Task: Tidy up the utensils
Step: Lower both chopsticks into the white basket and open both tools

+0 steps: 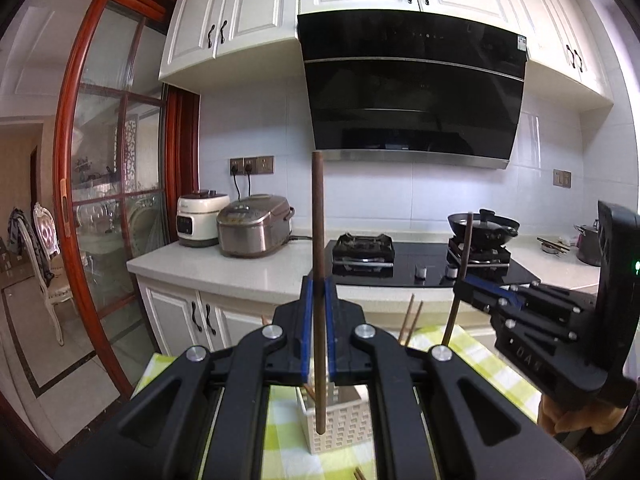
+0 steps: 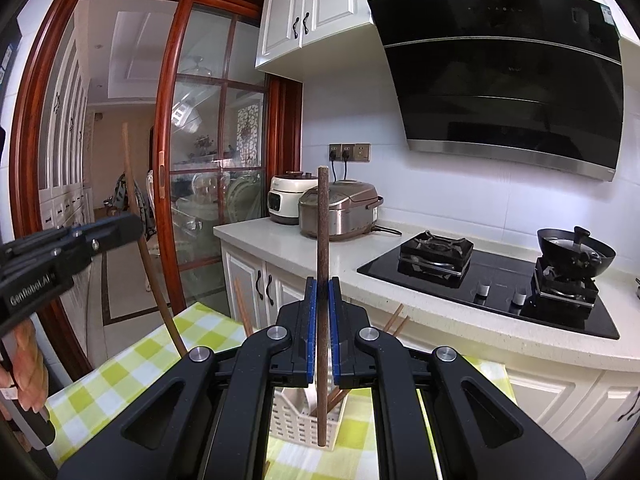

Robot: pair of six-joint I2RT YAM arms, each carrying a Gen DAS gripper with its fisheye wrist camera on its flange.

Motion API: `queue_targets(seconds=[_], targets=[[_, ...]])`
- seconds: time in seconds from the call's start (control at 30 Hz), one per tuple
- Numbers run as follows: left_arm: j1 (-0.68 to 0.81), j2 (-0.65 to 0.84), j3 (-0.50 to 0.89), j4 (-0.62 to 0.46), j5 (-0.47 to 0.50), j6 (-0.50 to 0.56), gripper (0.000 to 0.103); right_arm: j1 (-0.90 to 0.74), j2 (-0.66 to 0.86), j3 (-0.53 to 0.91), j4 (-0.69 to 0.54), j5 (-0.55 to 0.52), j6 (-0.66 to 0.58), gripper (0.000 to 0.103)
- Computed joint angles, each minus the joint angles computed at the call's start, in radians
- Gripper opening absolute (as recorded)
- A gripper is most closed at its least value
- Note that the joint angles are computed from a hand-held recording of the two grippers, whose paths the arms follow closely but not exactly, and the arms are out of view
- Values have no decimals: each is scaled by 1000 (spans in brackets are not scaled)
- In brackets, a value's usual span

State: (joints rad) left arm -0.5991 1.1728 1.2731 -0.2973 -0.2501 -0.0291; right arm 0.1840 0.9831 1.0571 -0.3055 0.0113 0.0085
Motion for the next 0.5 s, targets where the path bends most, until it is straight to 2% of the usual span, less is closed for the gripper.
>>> queue_targets(seconds=[0.17, 0.5], targets=[[19, 80, 68, 22, 14, 5, 6, -8, 65, 26, 50, -12, 3, 6], [104, 273, 167, 59, 101, -64, 6, -38, 238, 60, 140, -72, 54, 6]])
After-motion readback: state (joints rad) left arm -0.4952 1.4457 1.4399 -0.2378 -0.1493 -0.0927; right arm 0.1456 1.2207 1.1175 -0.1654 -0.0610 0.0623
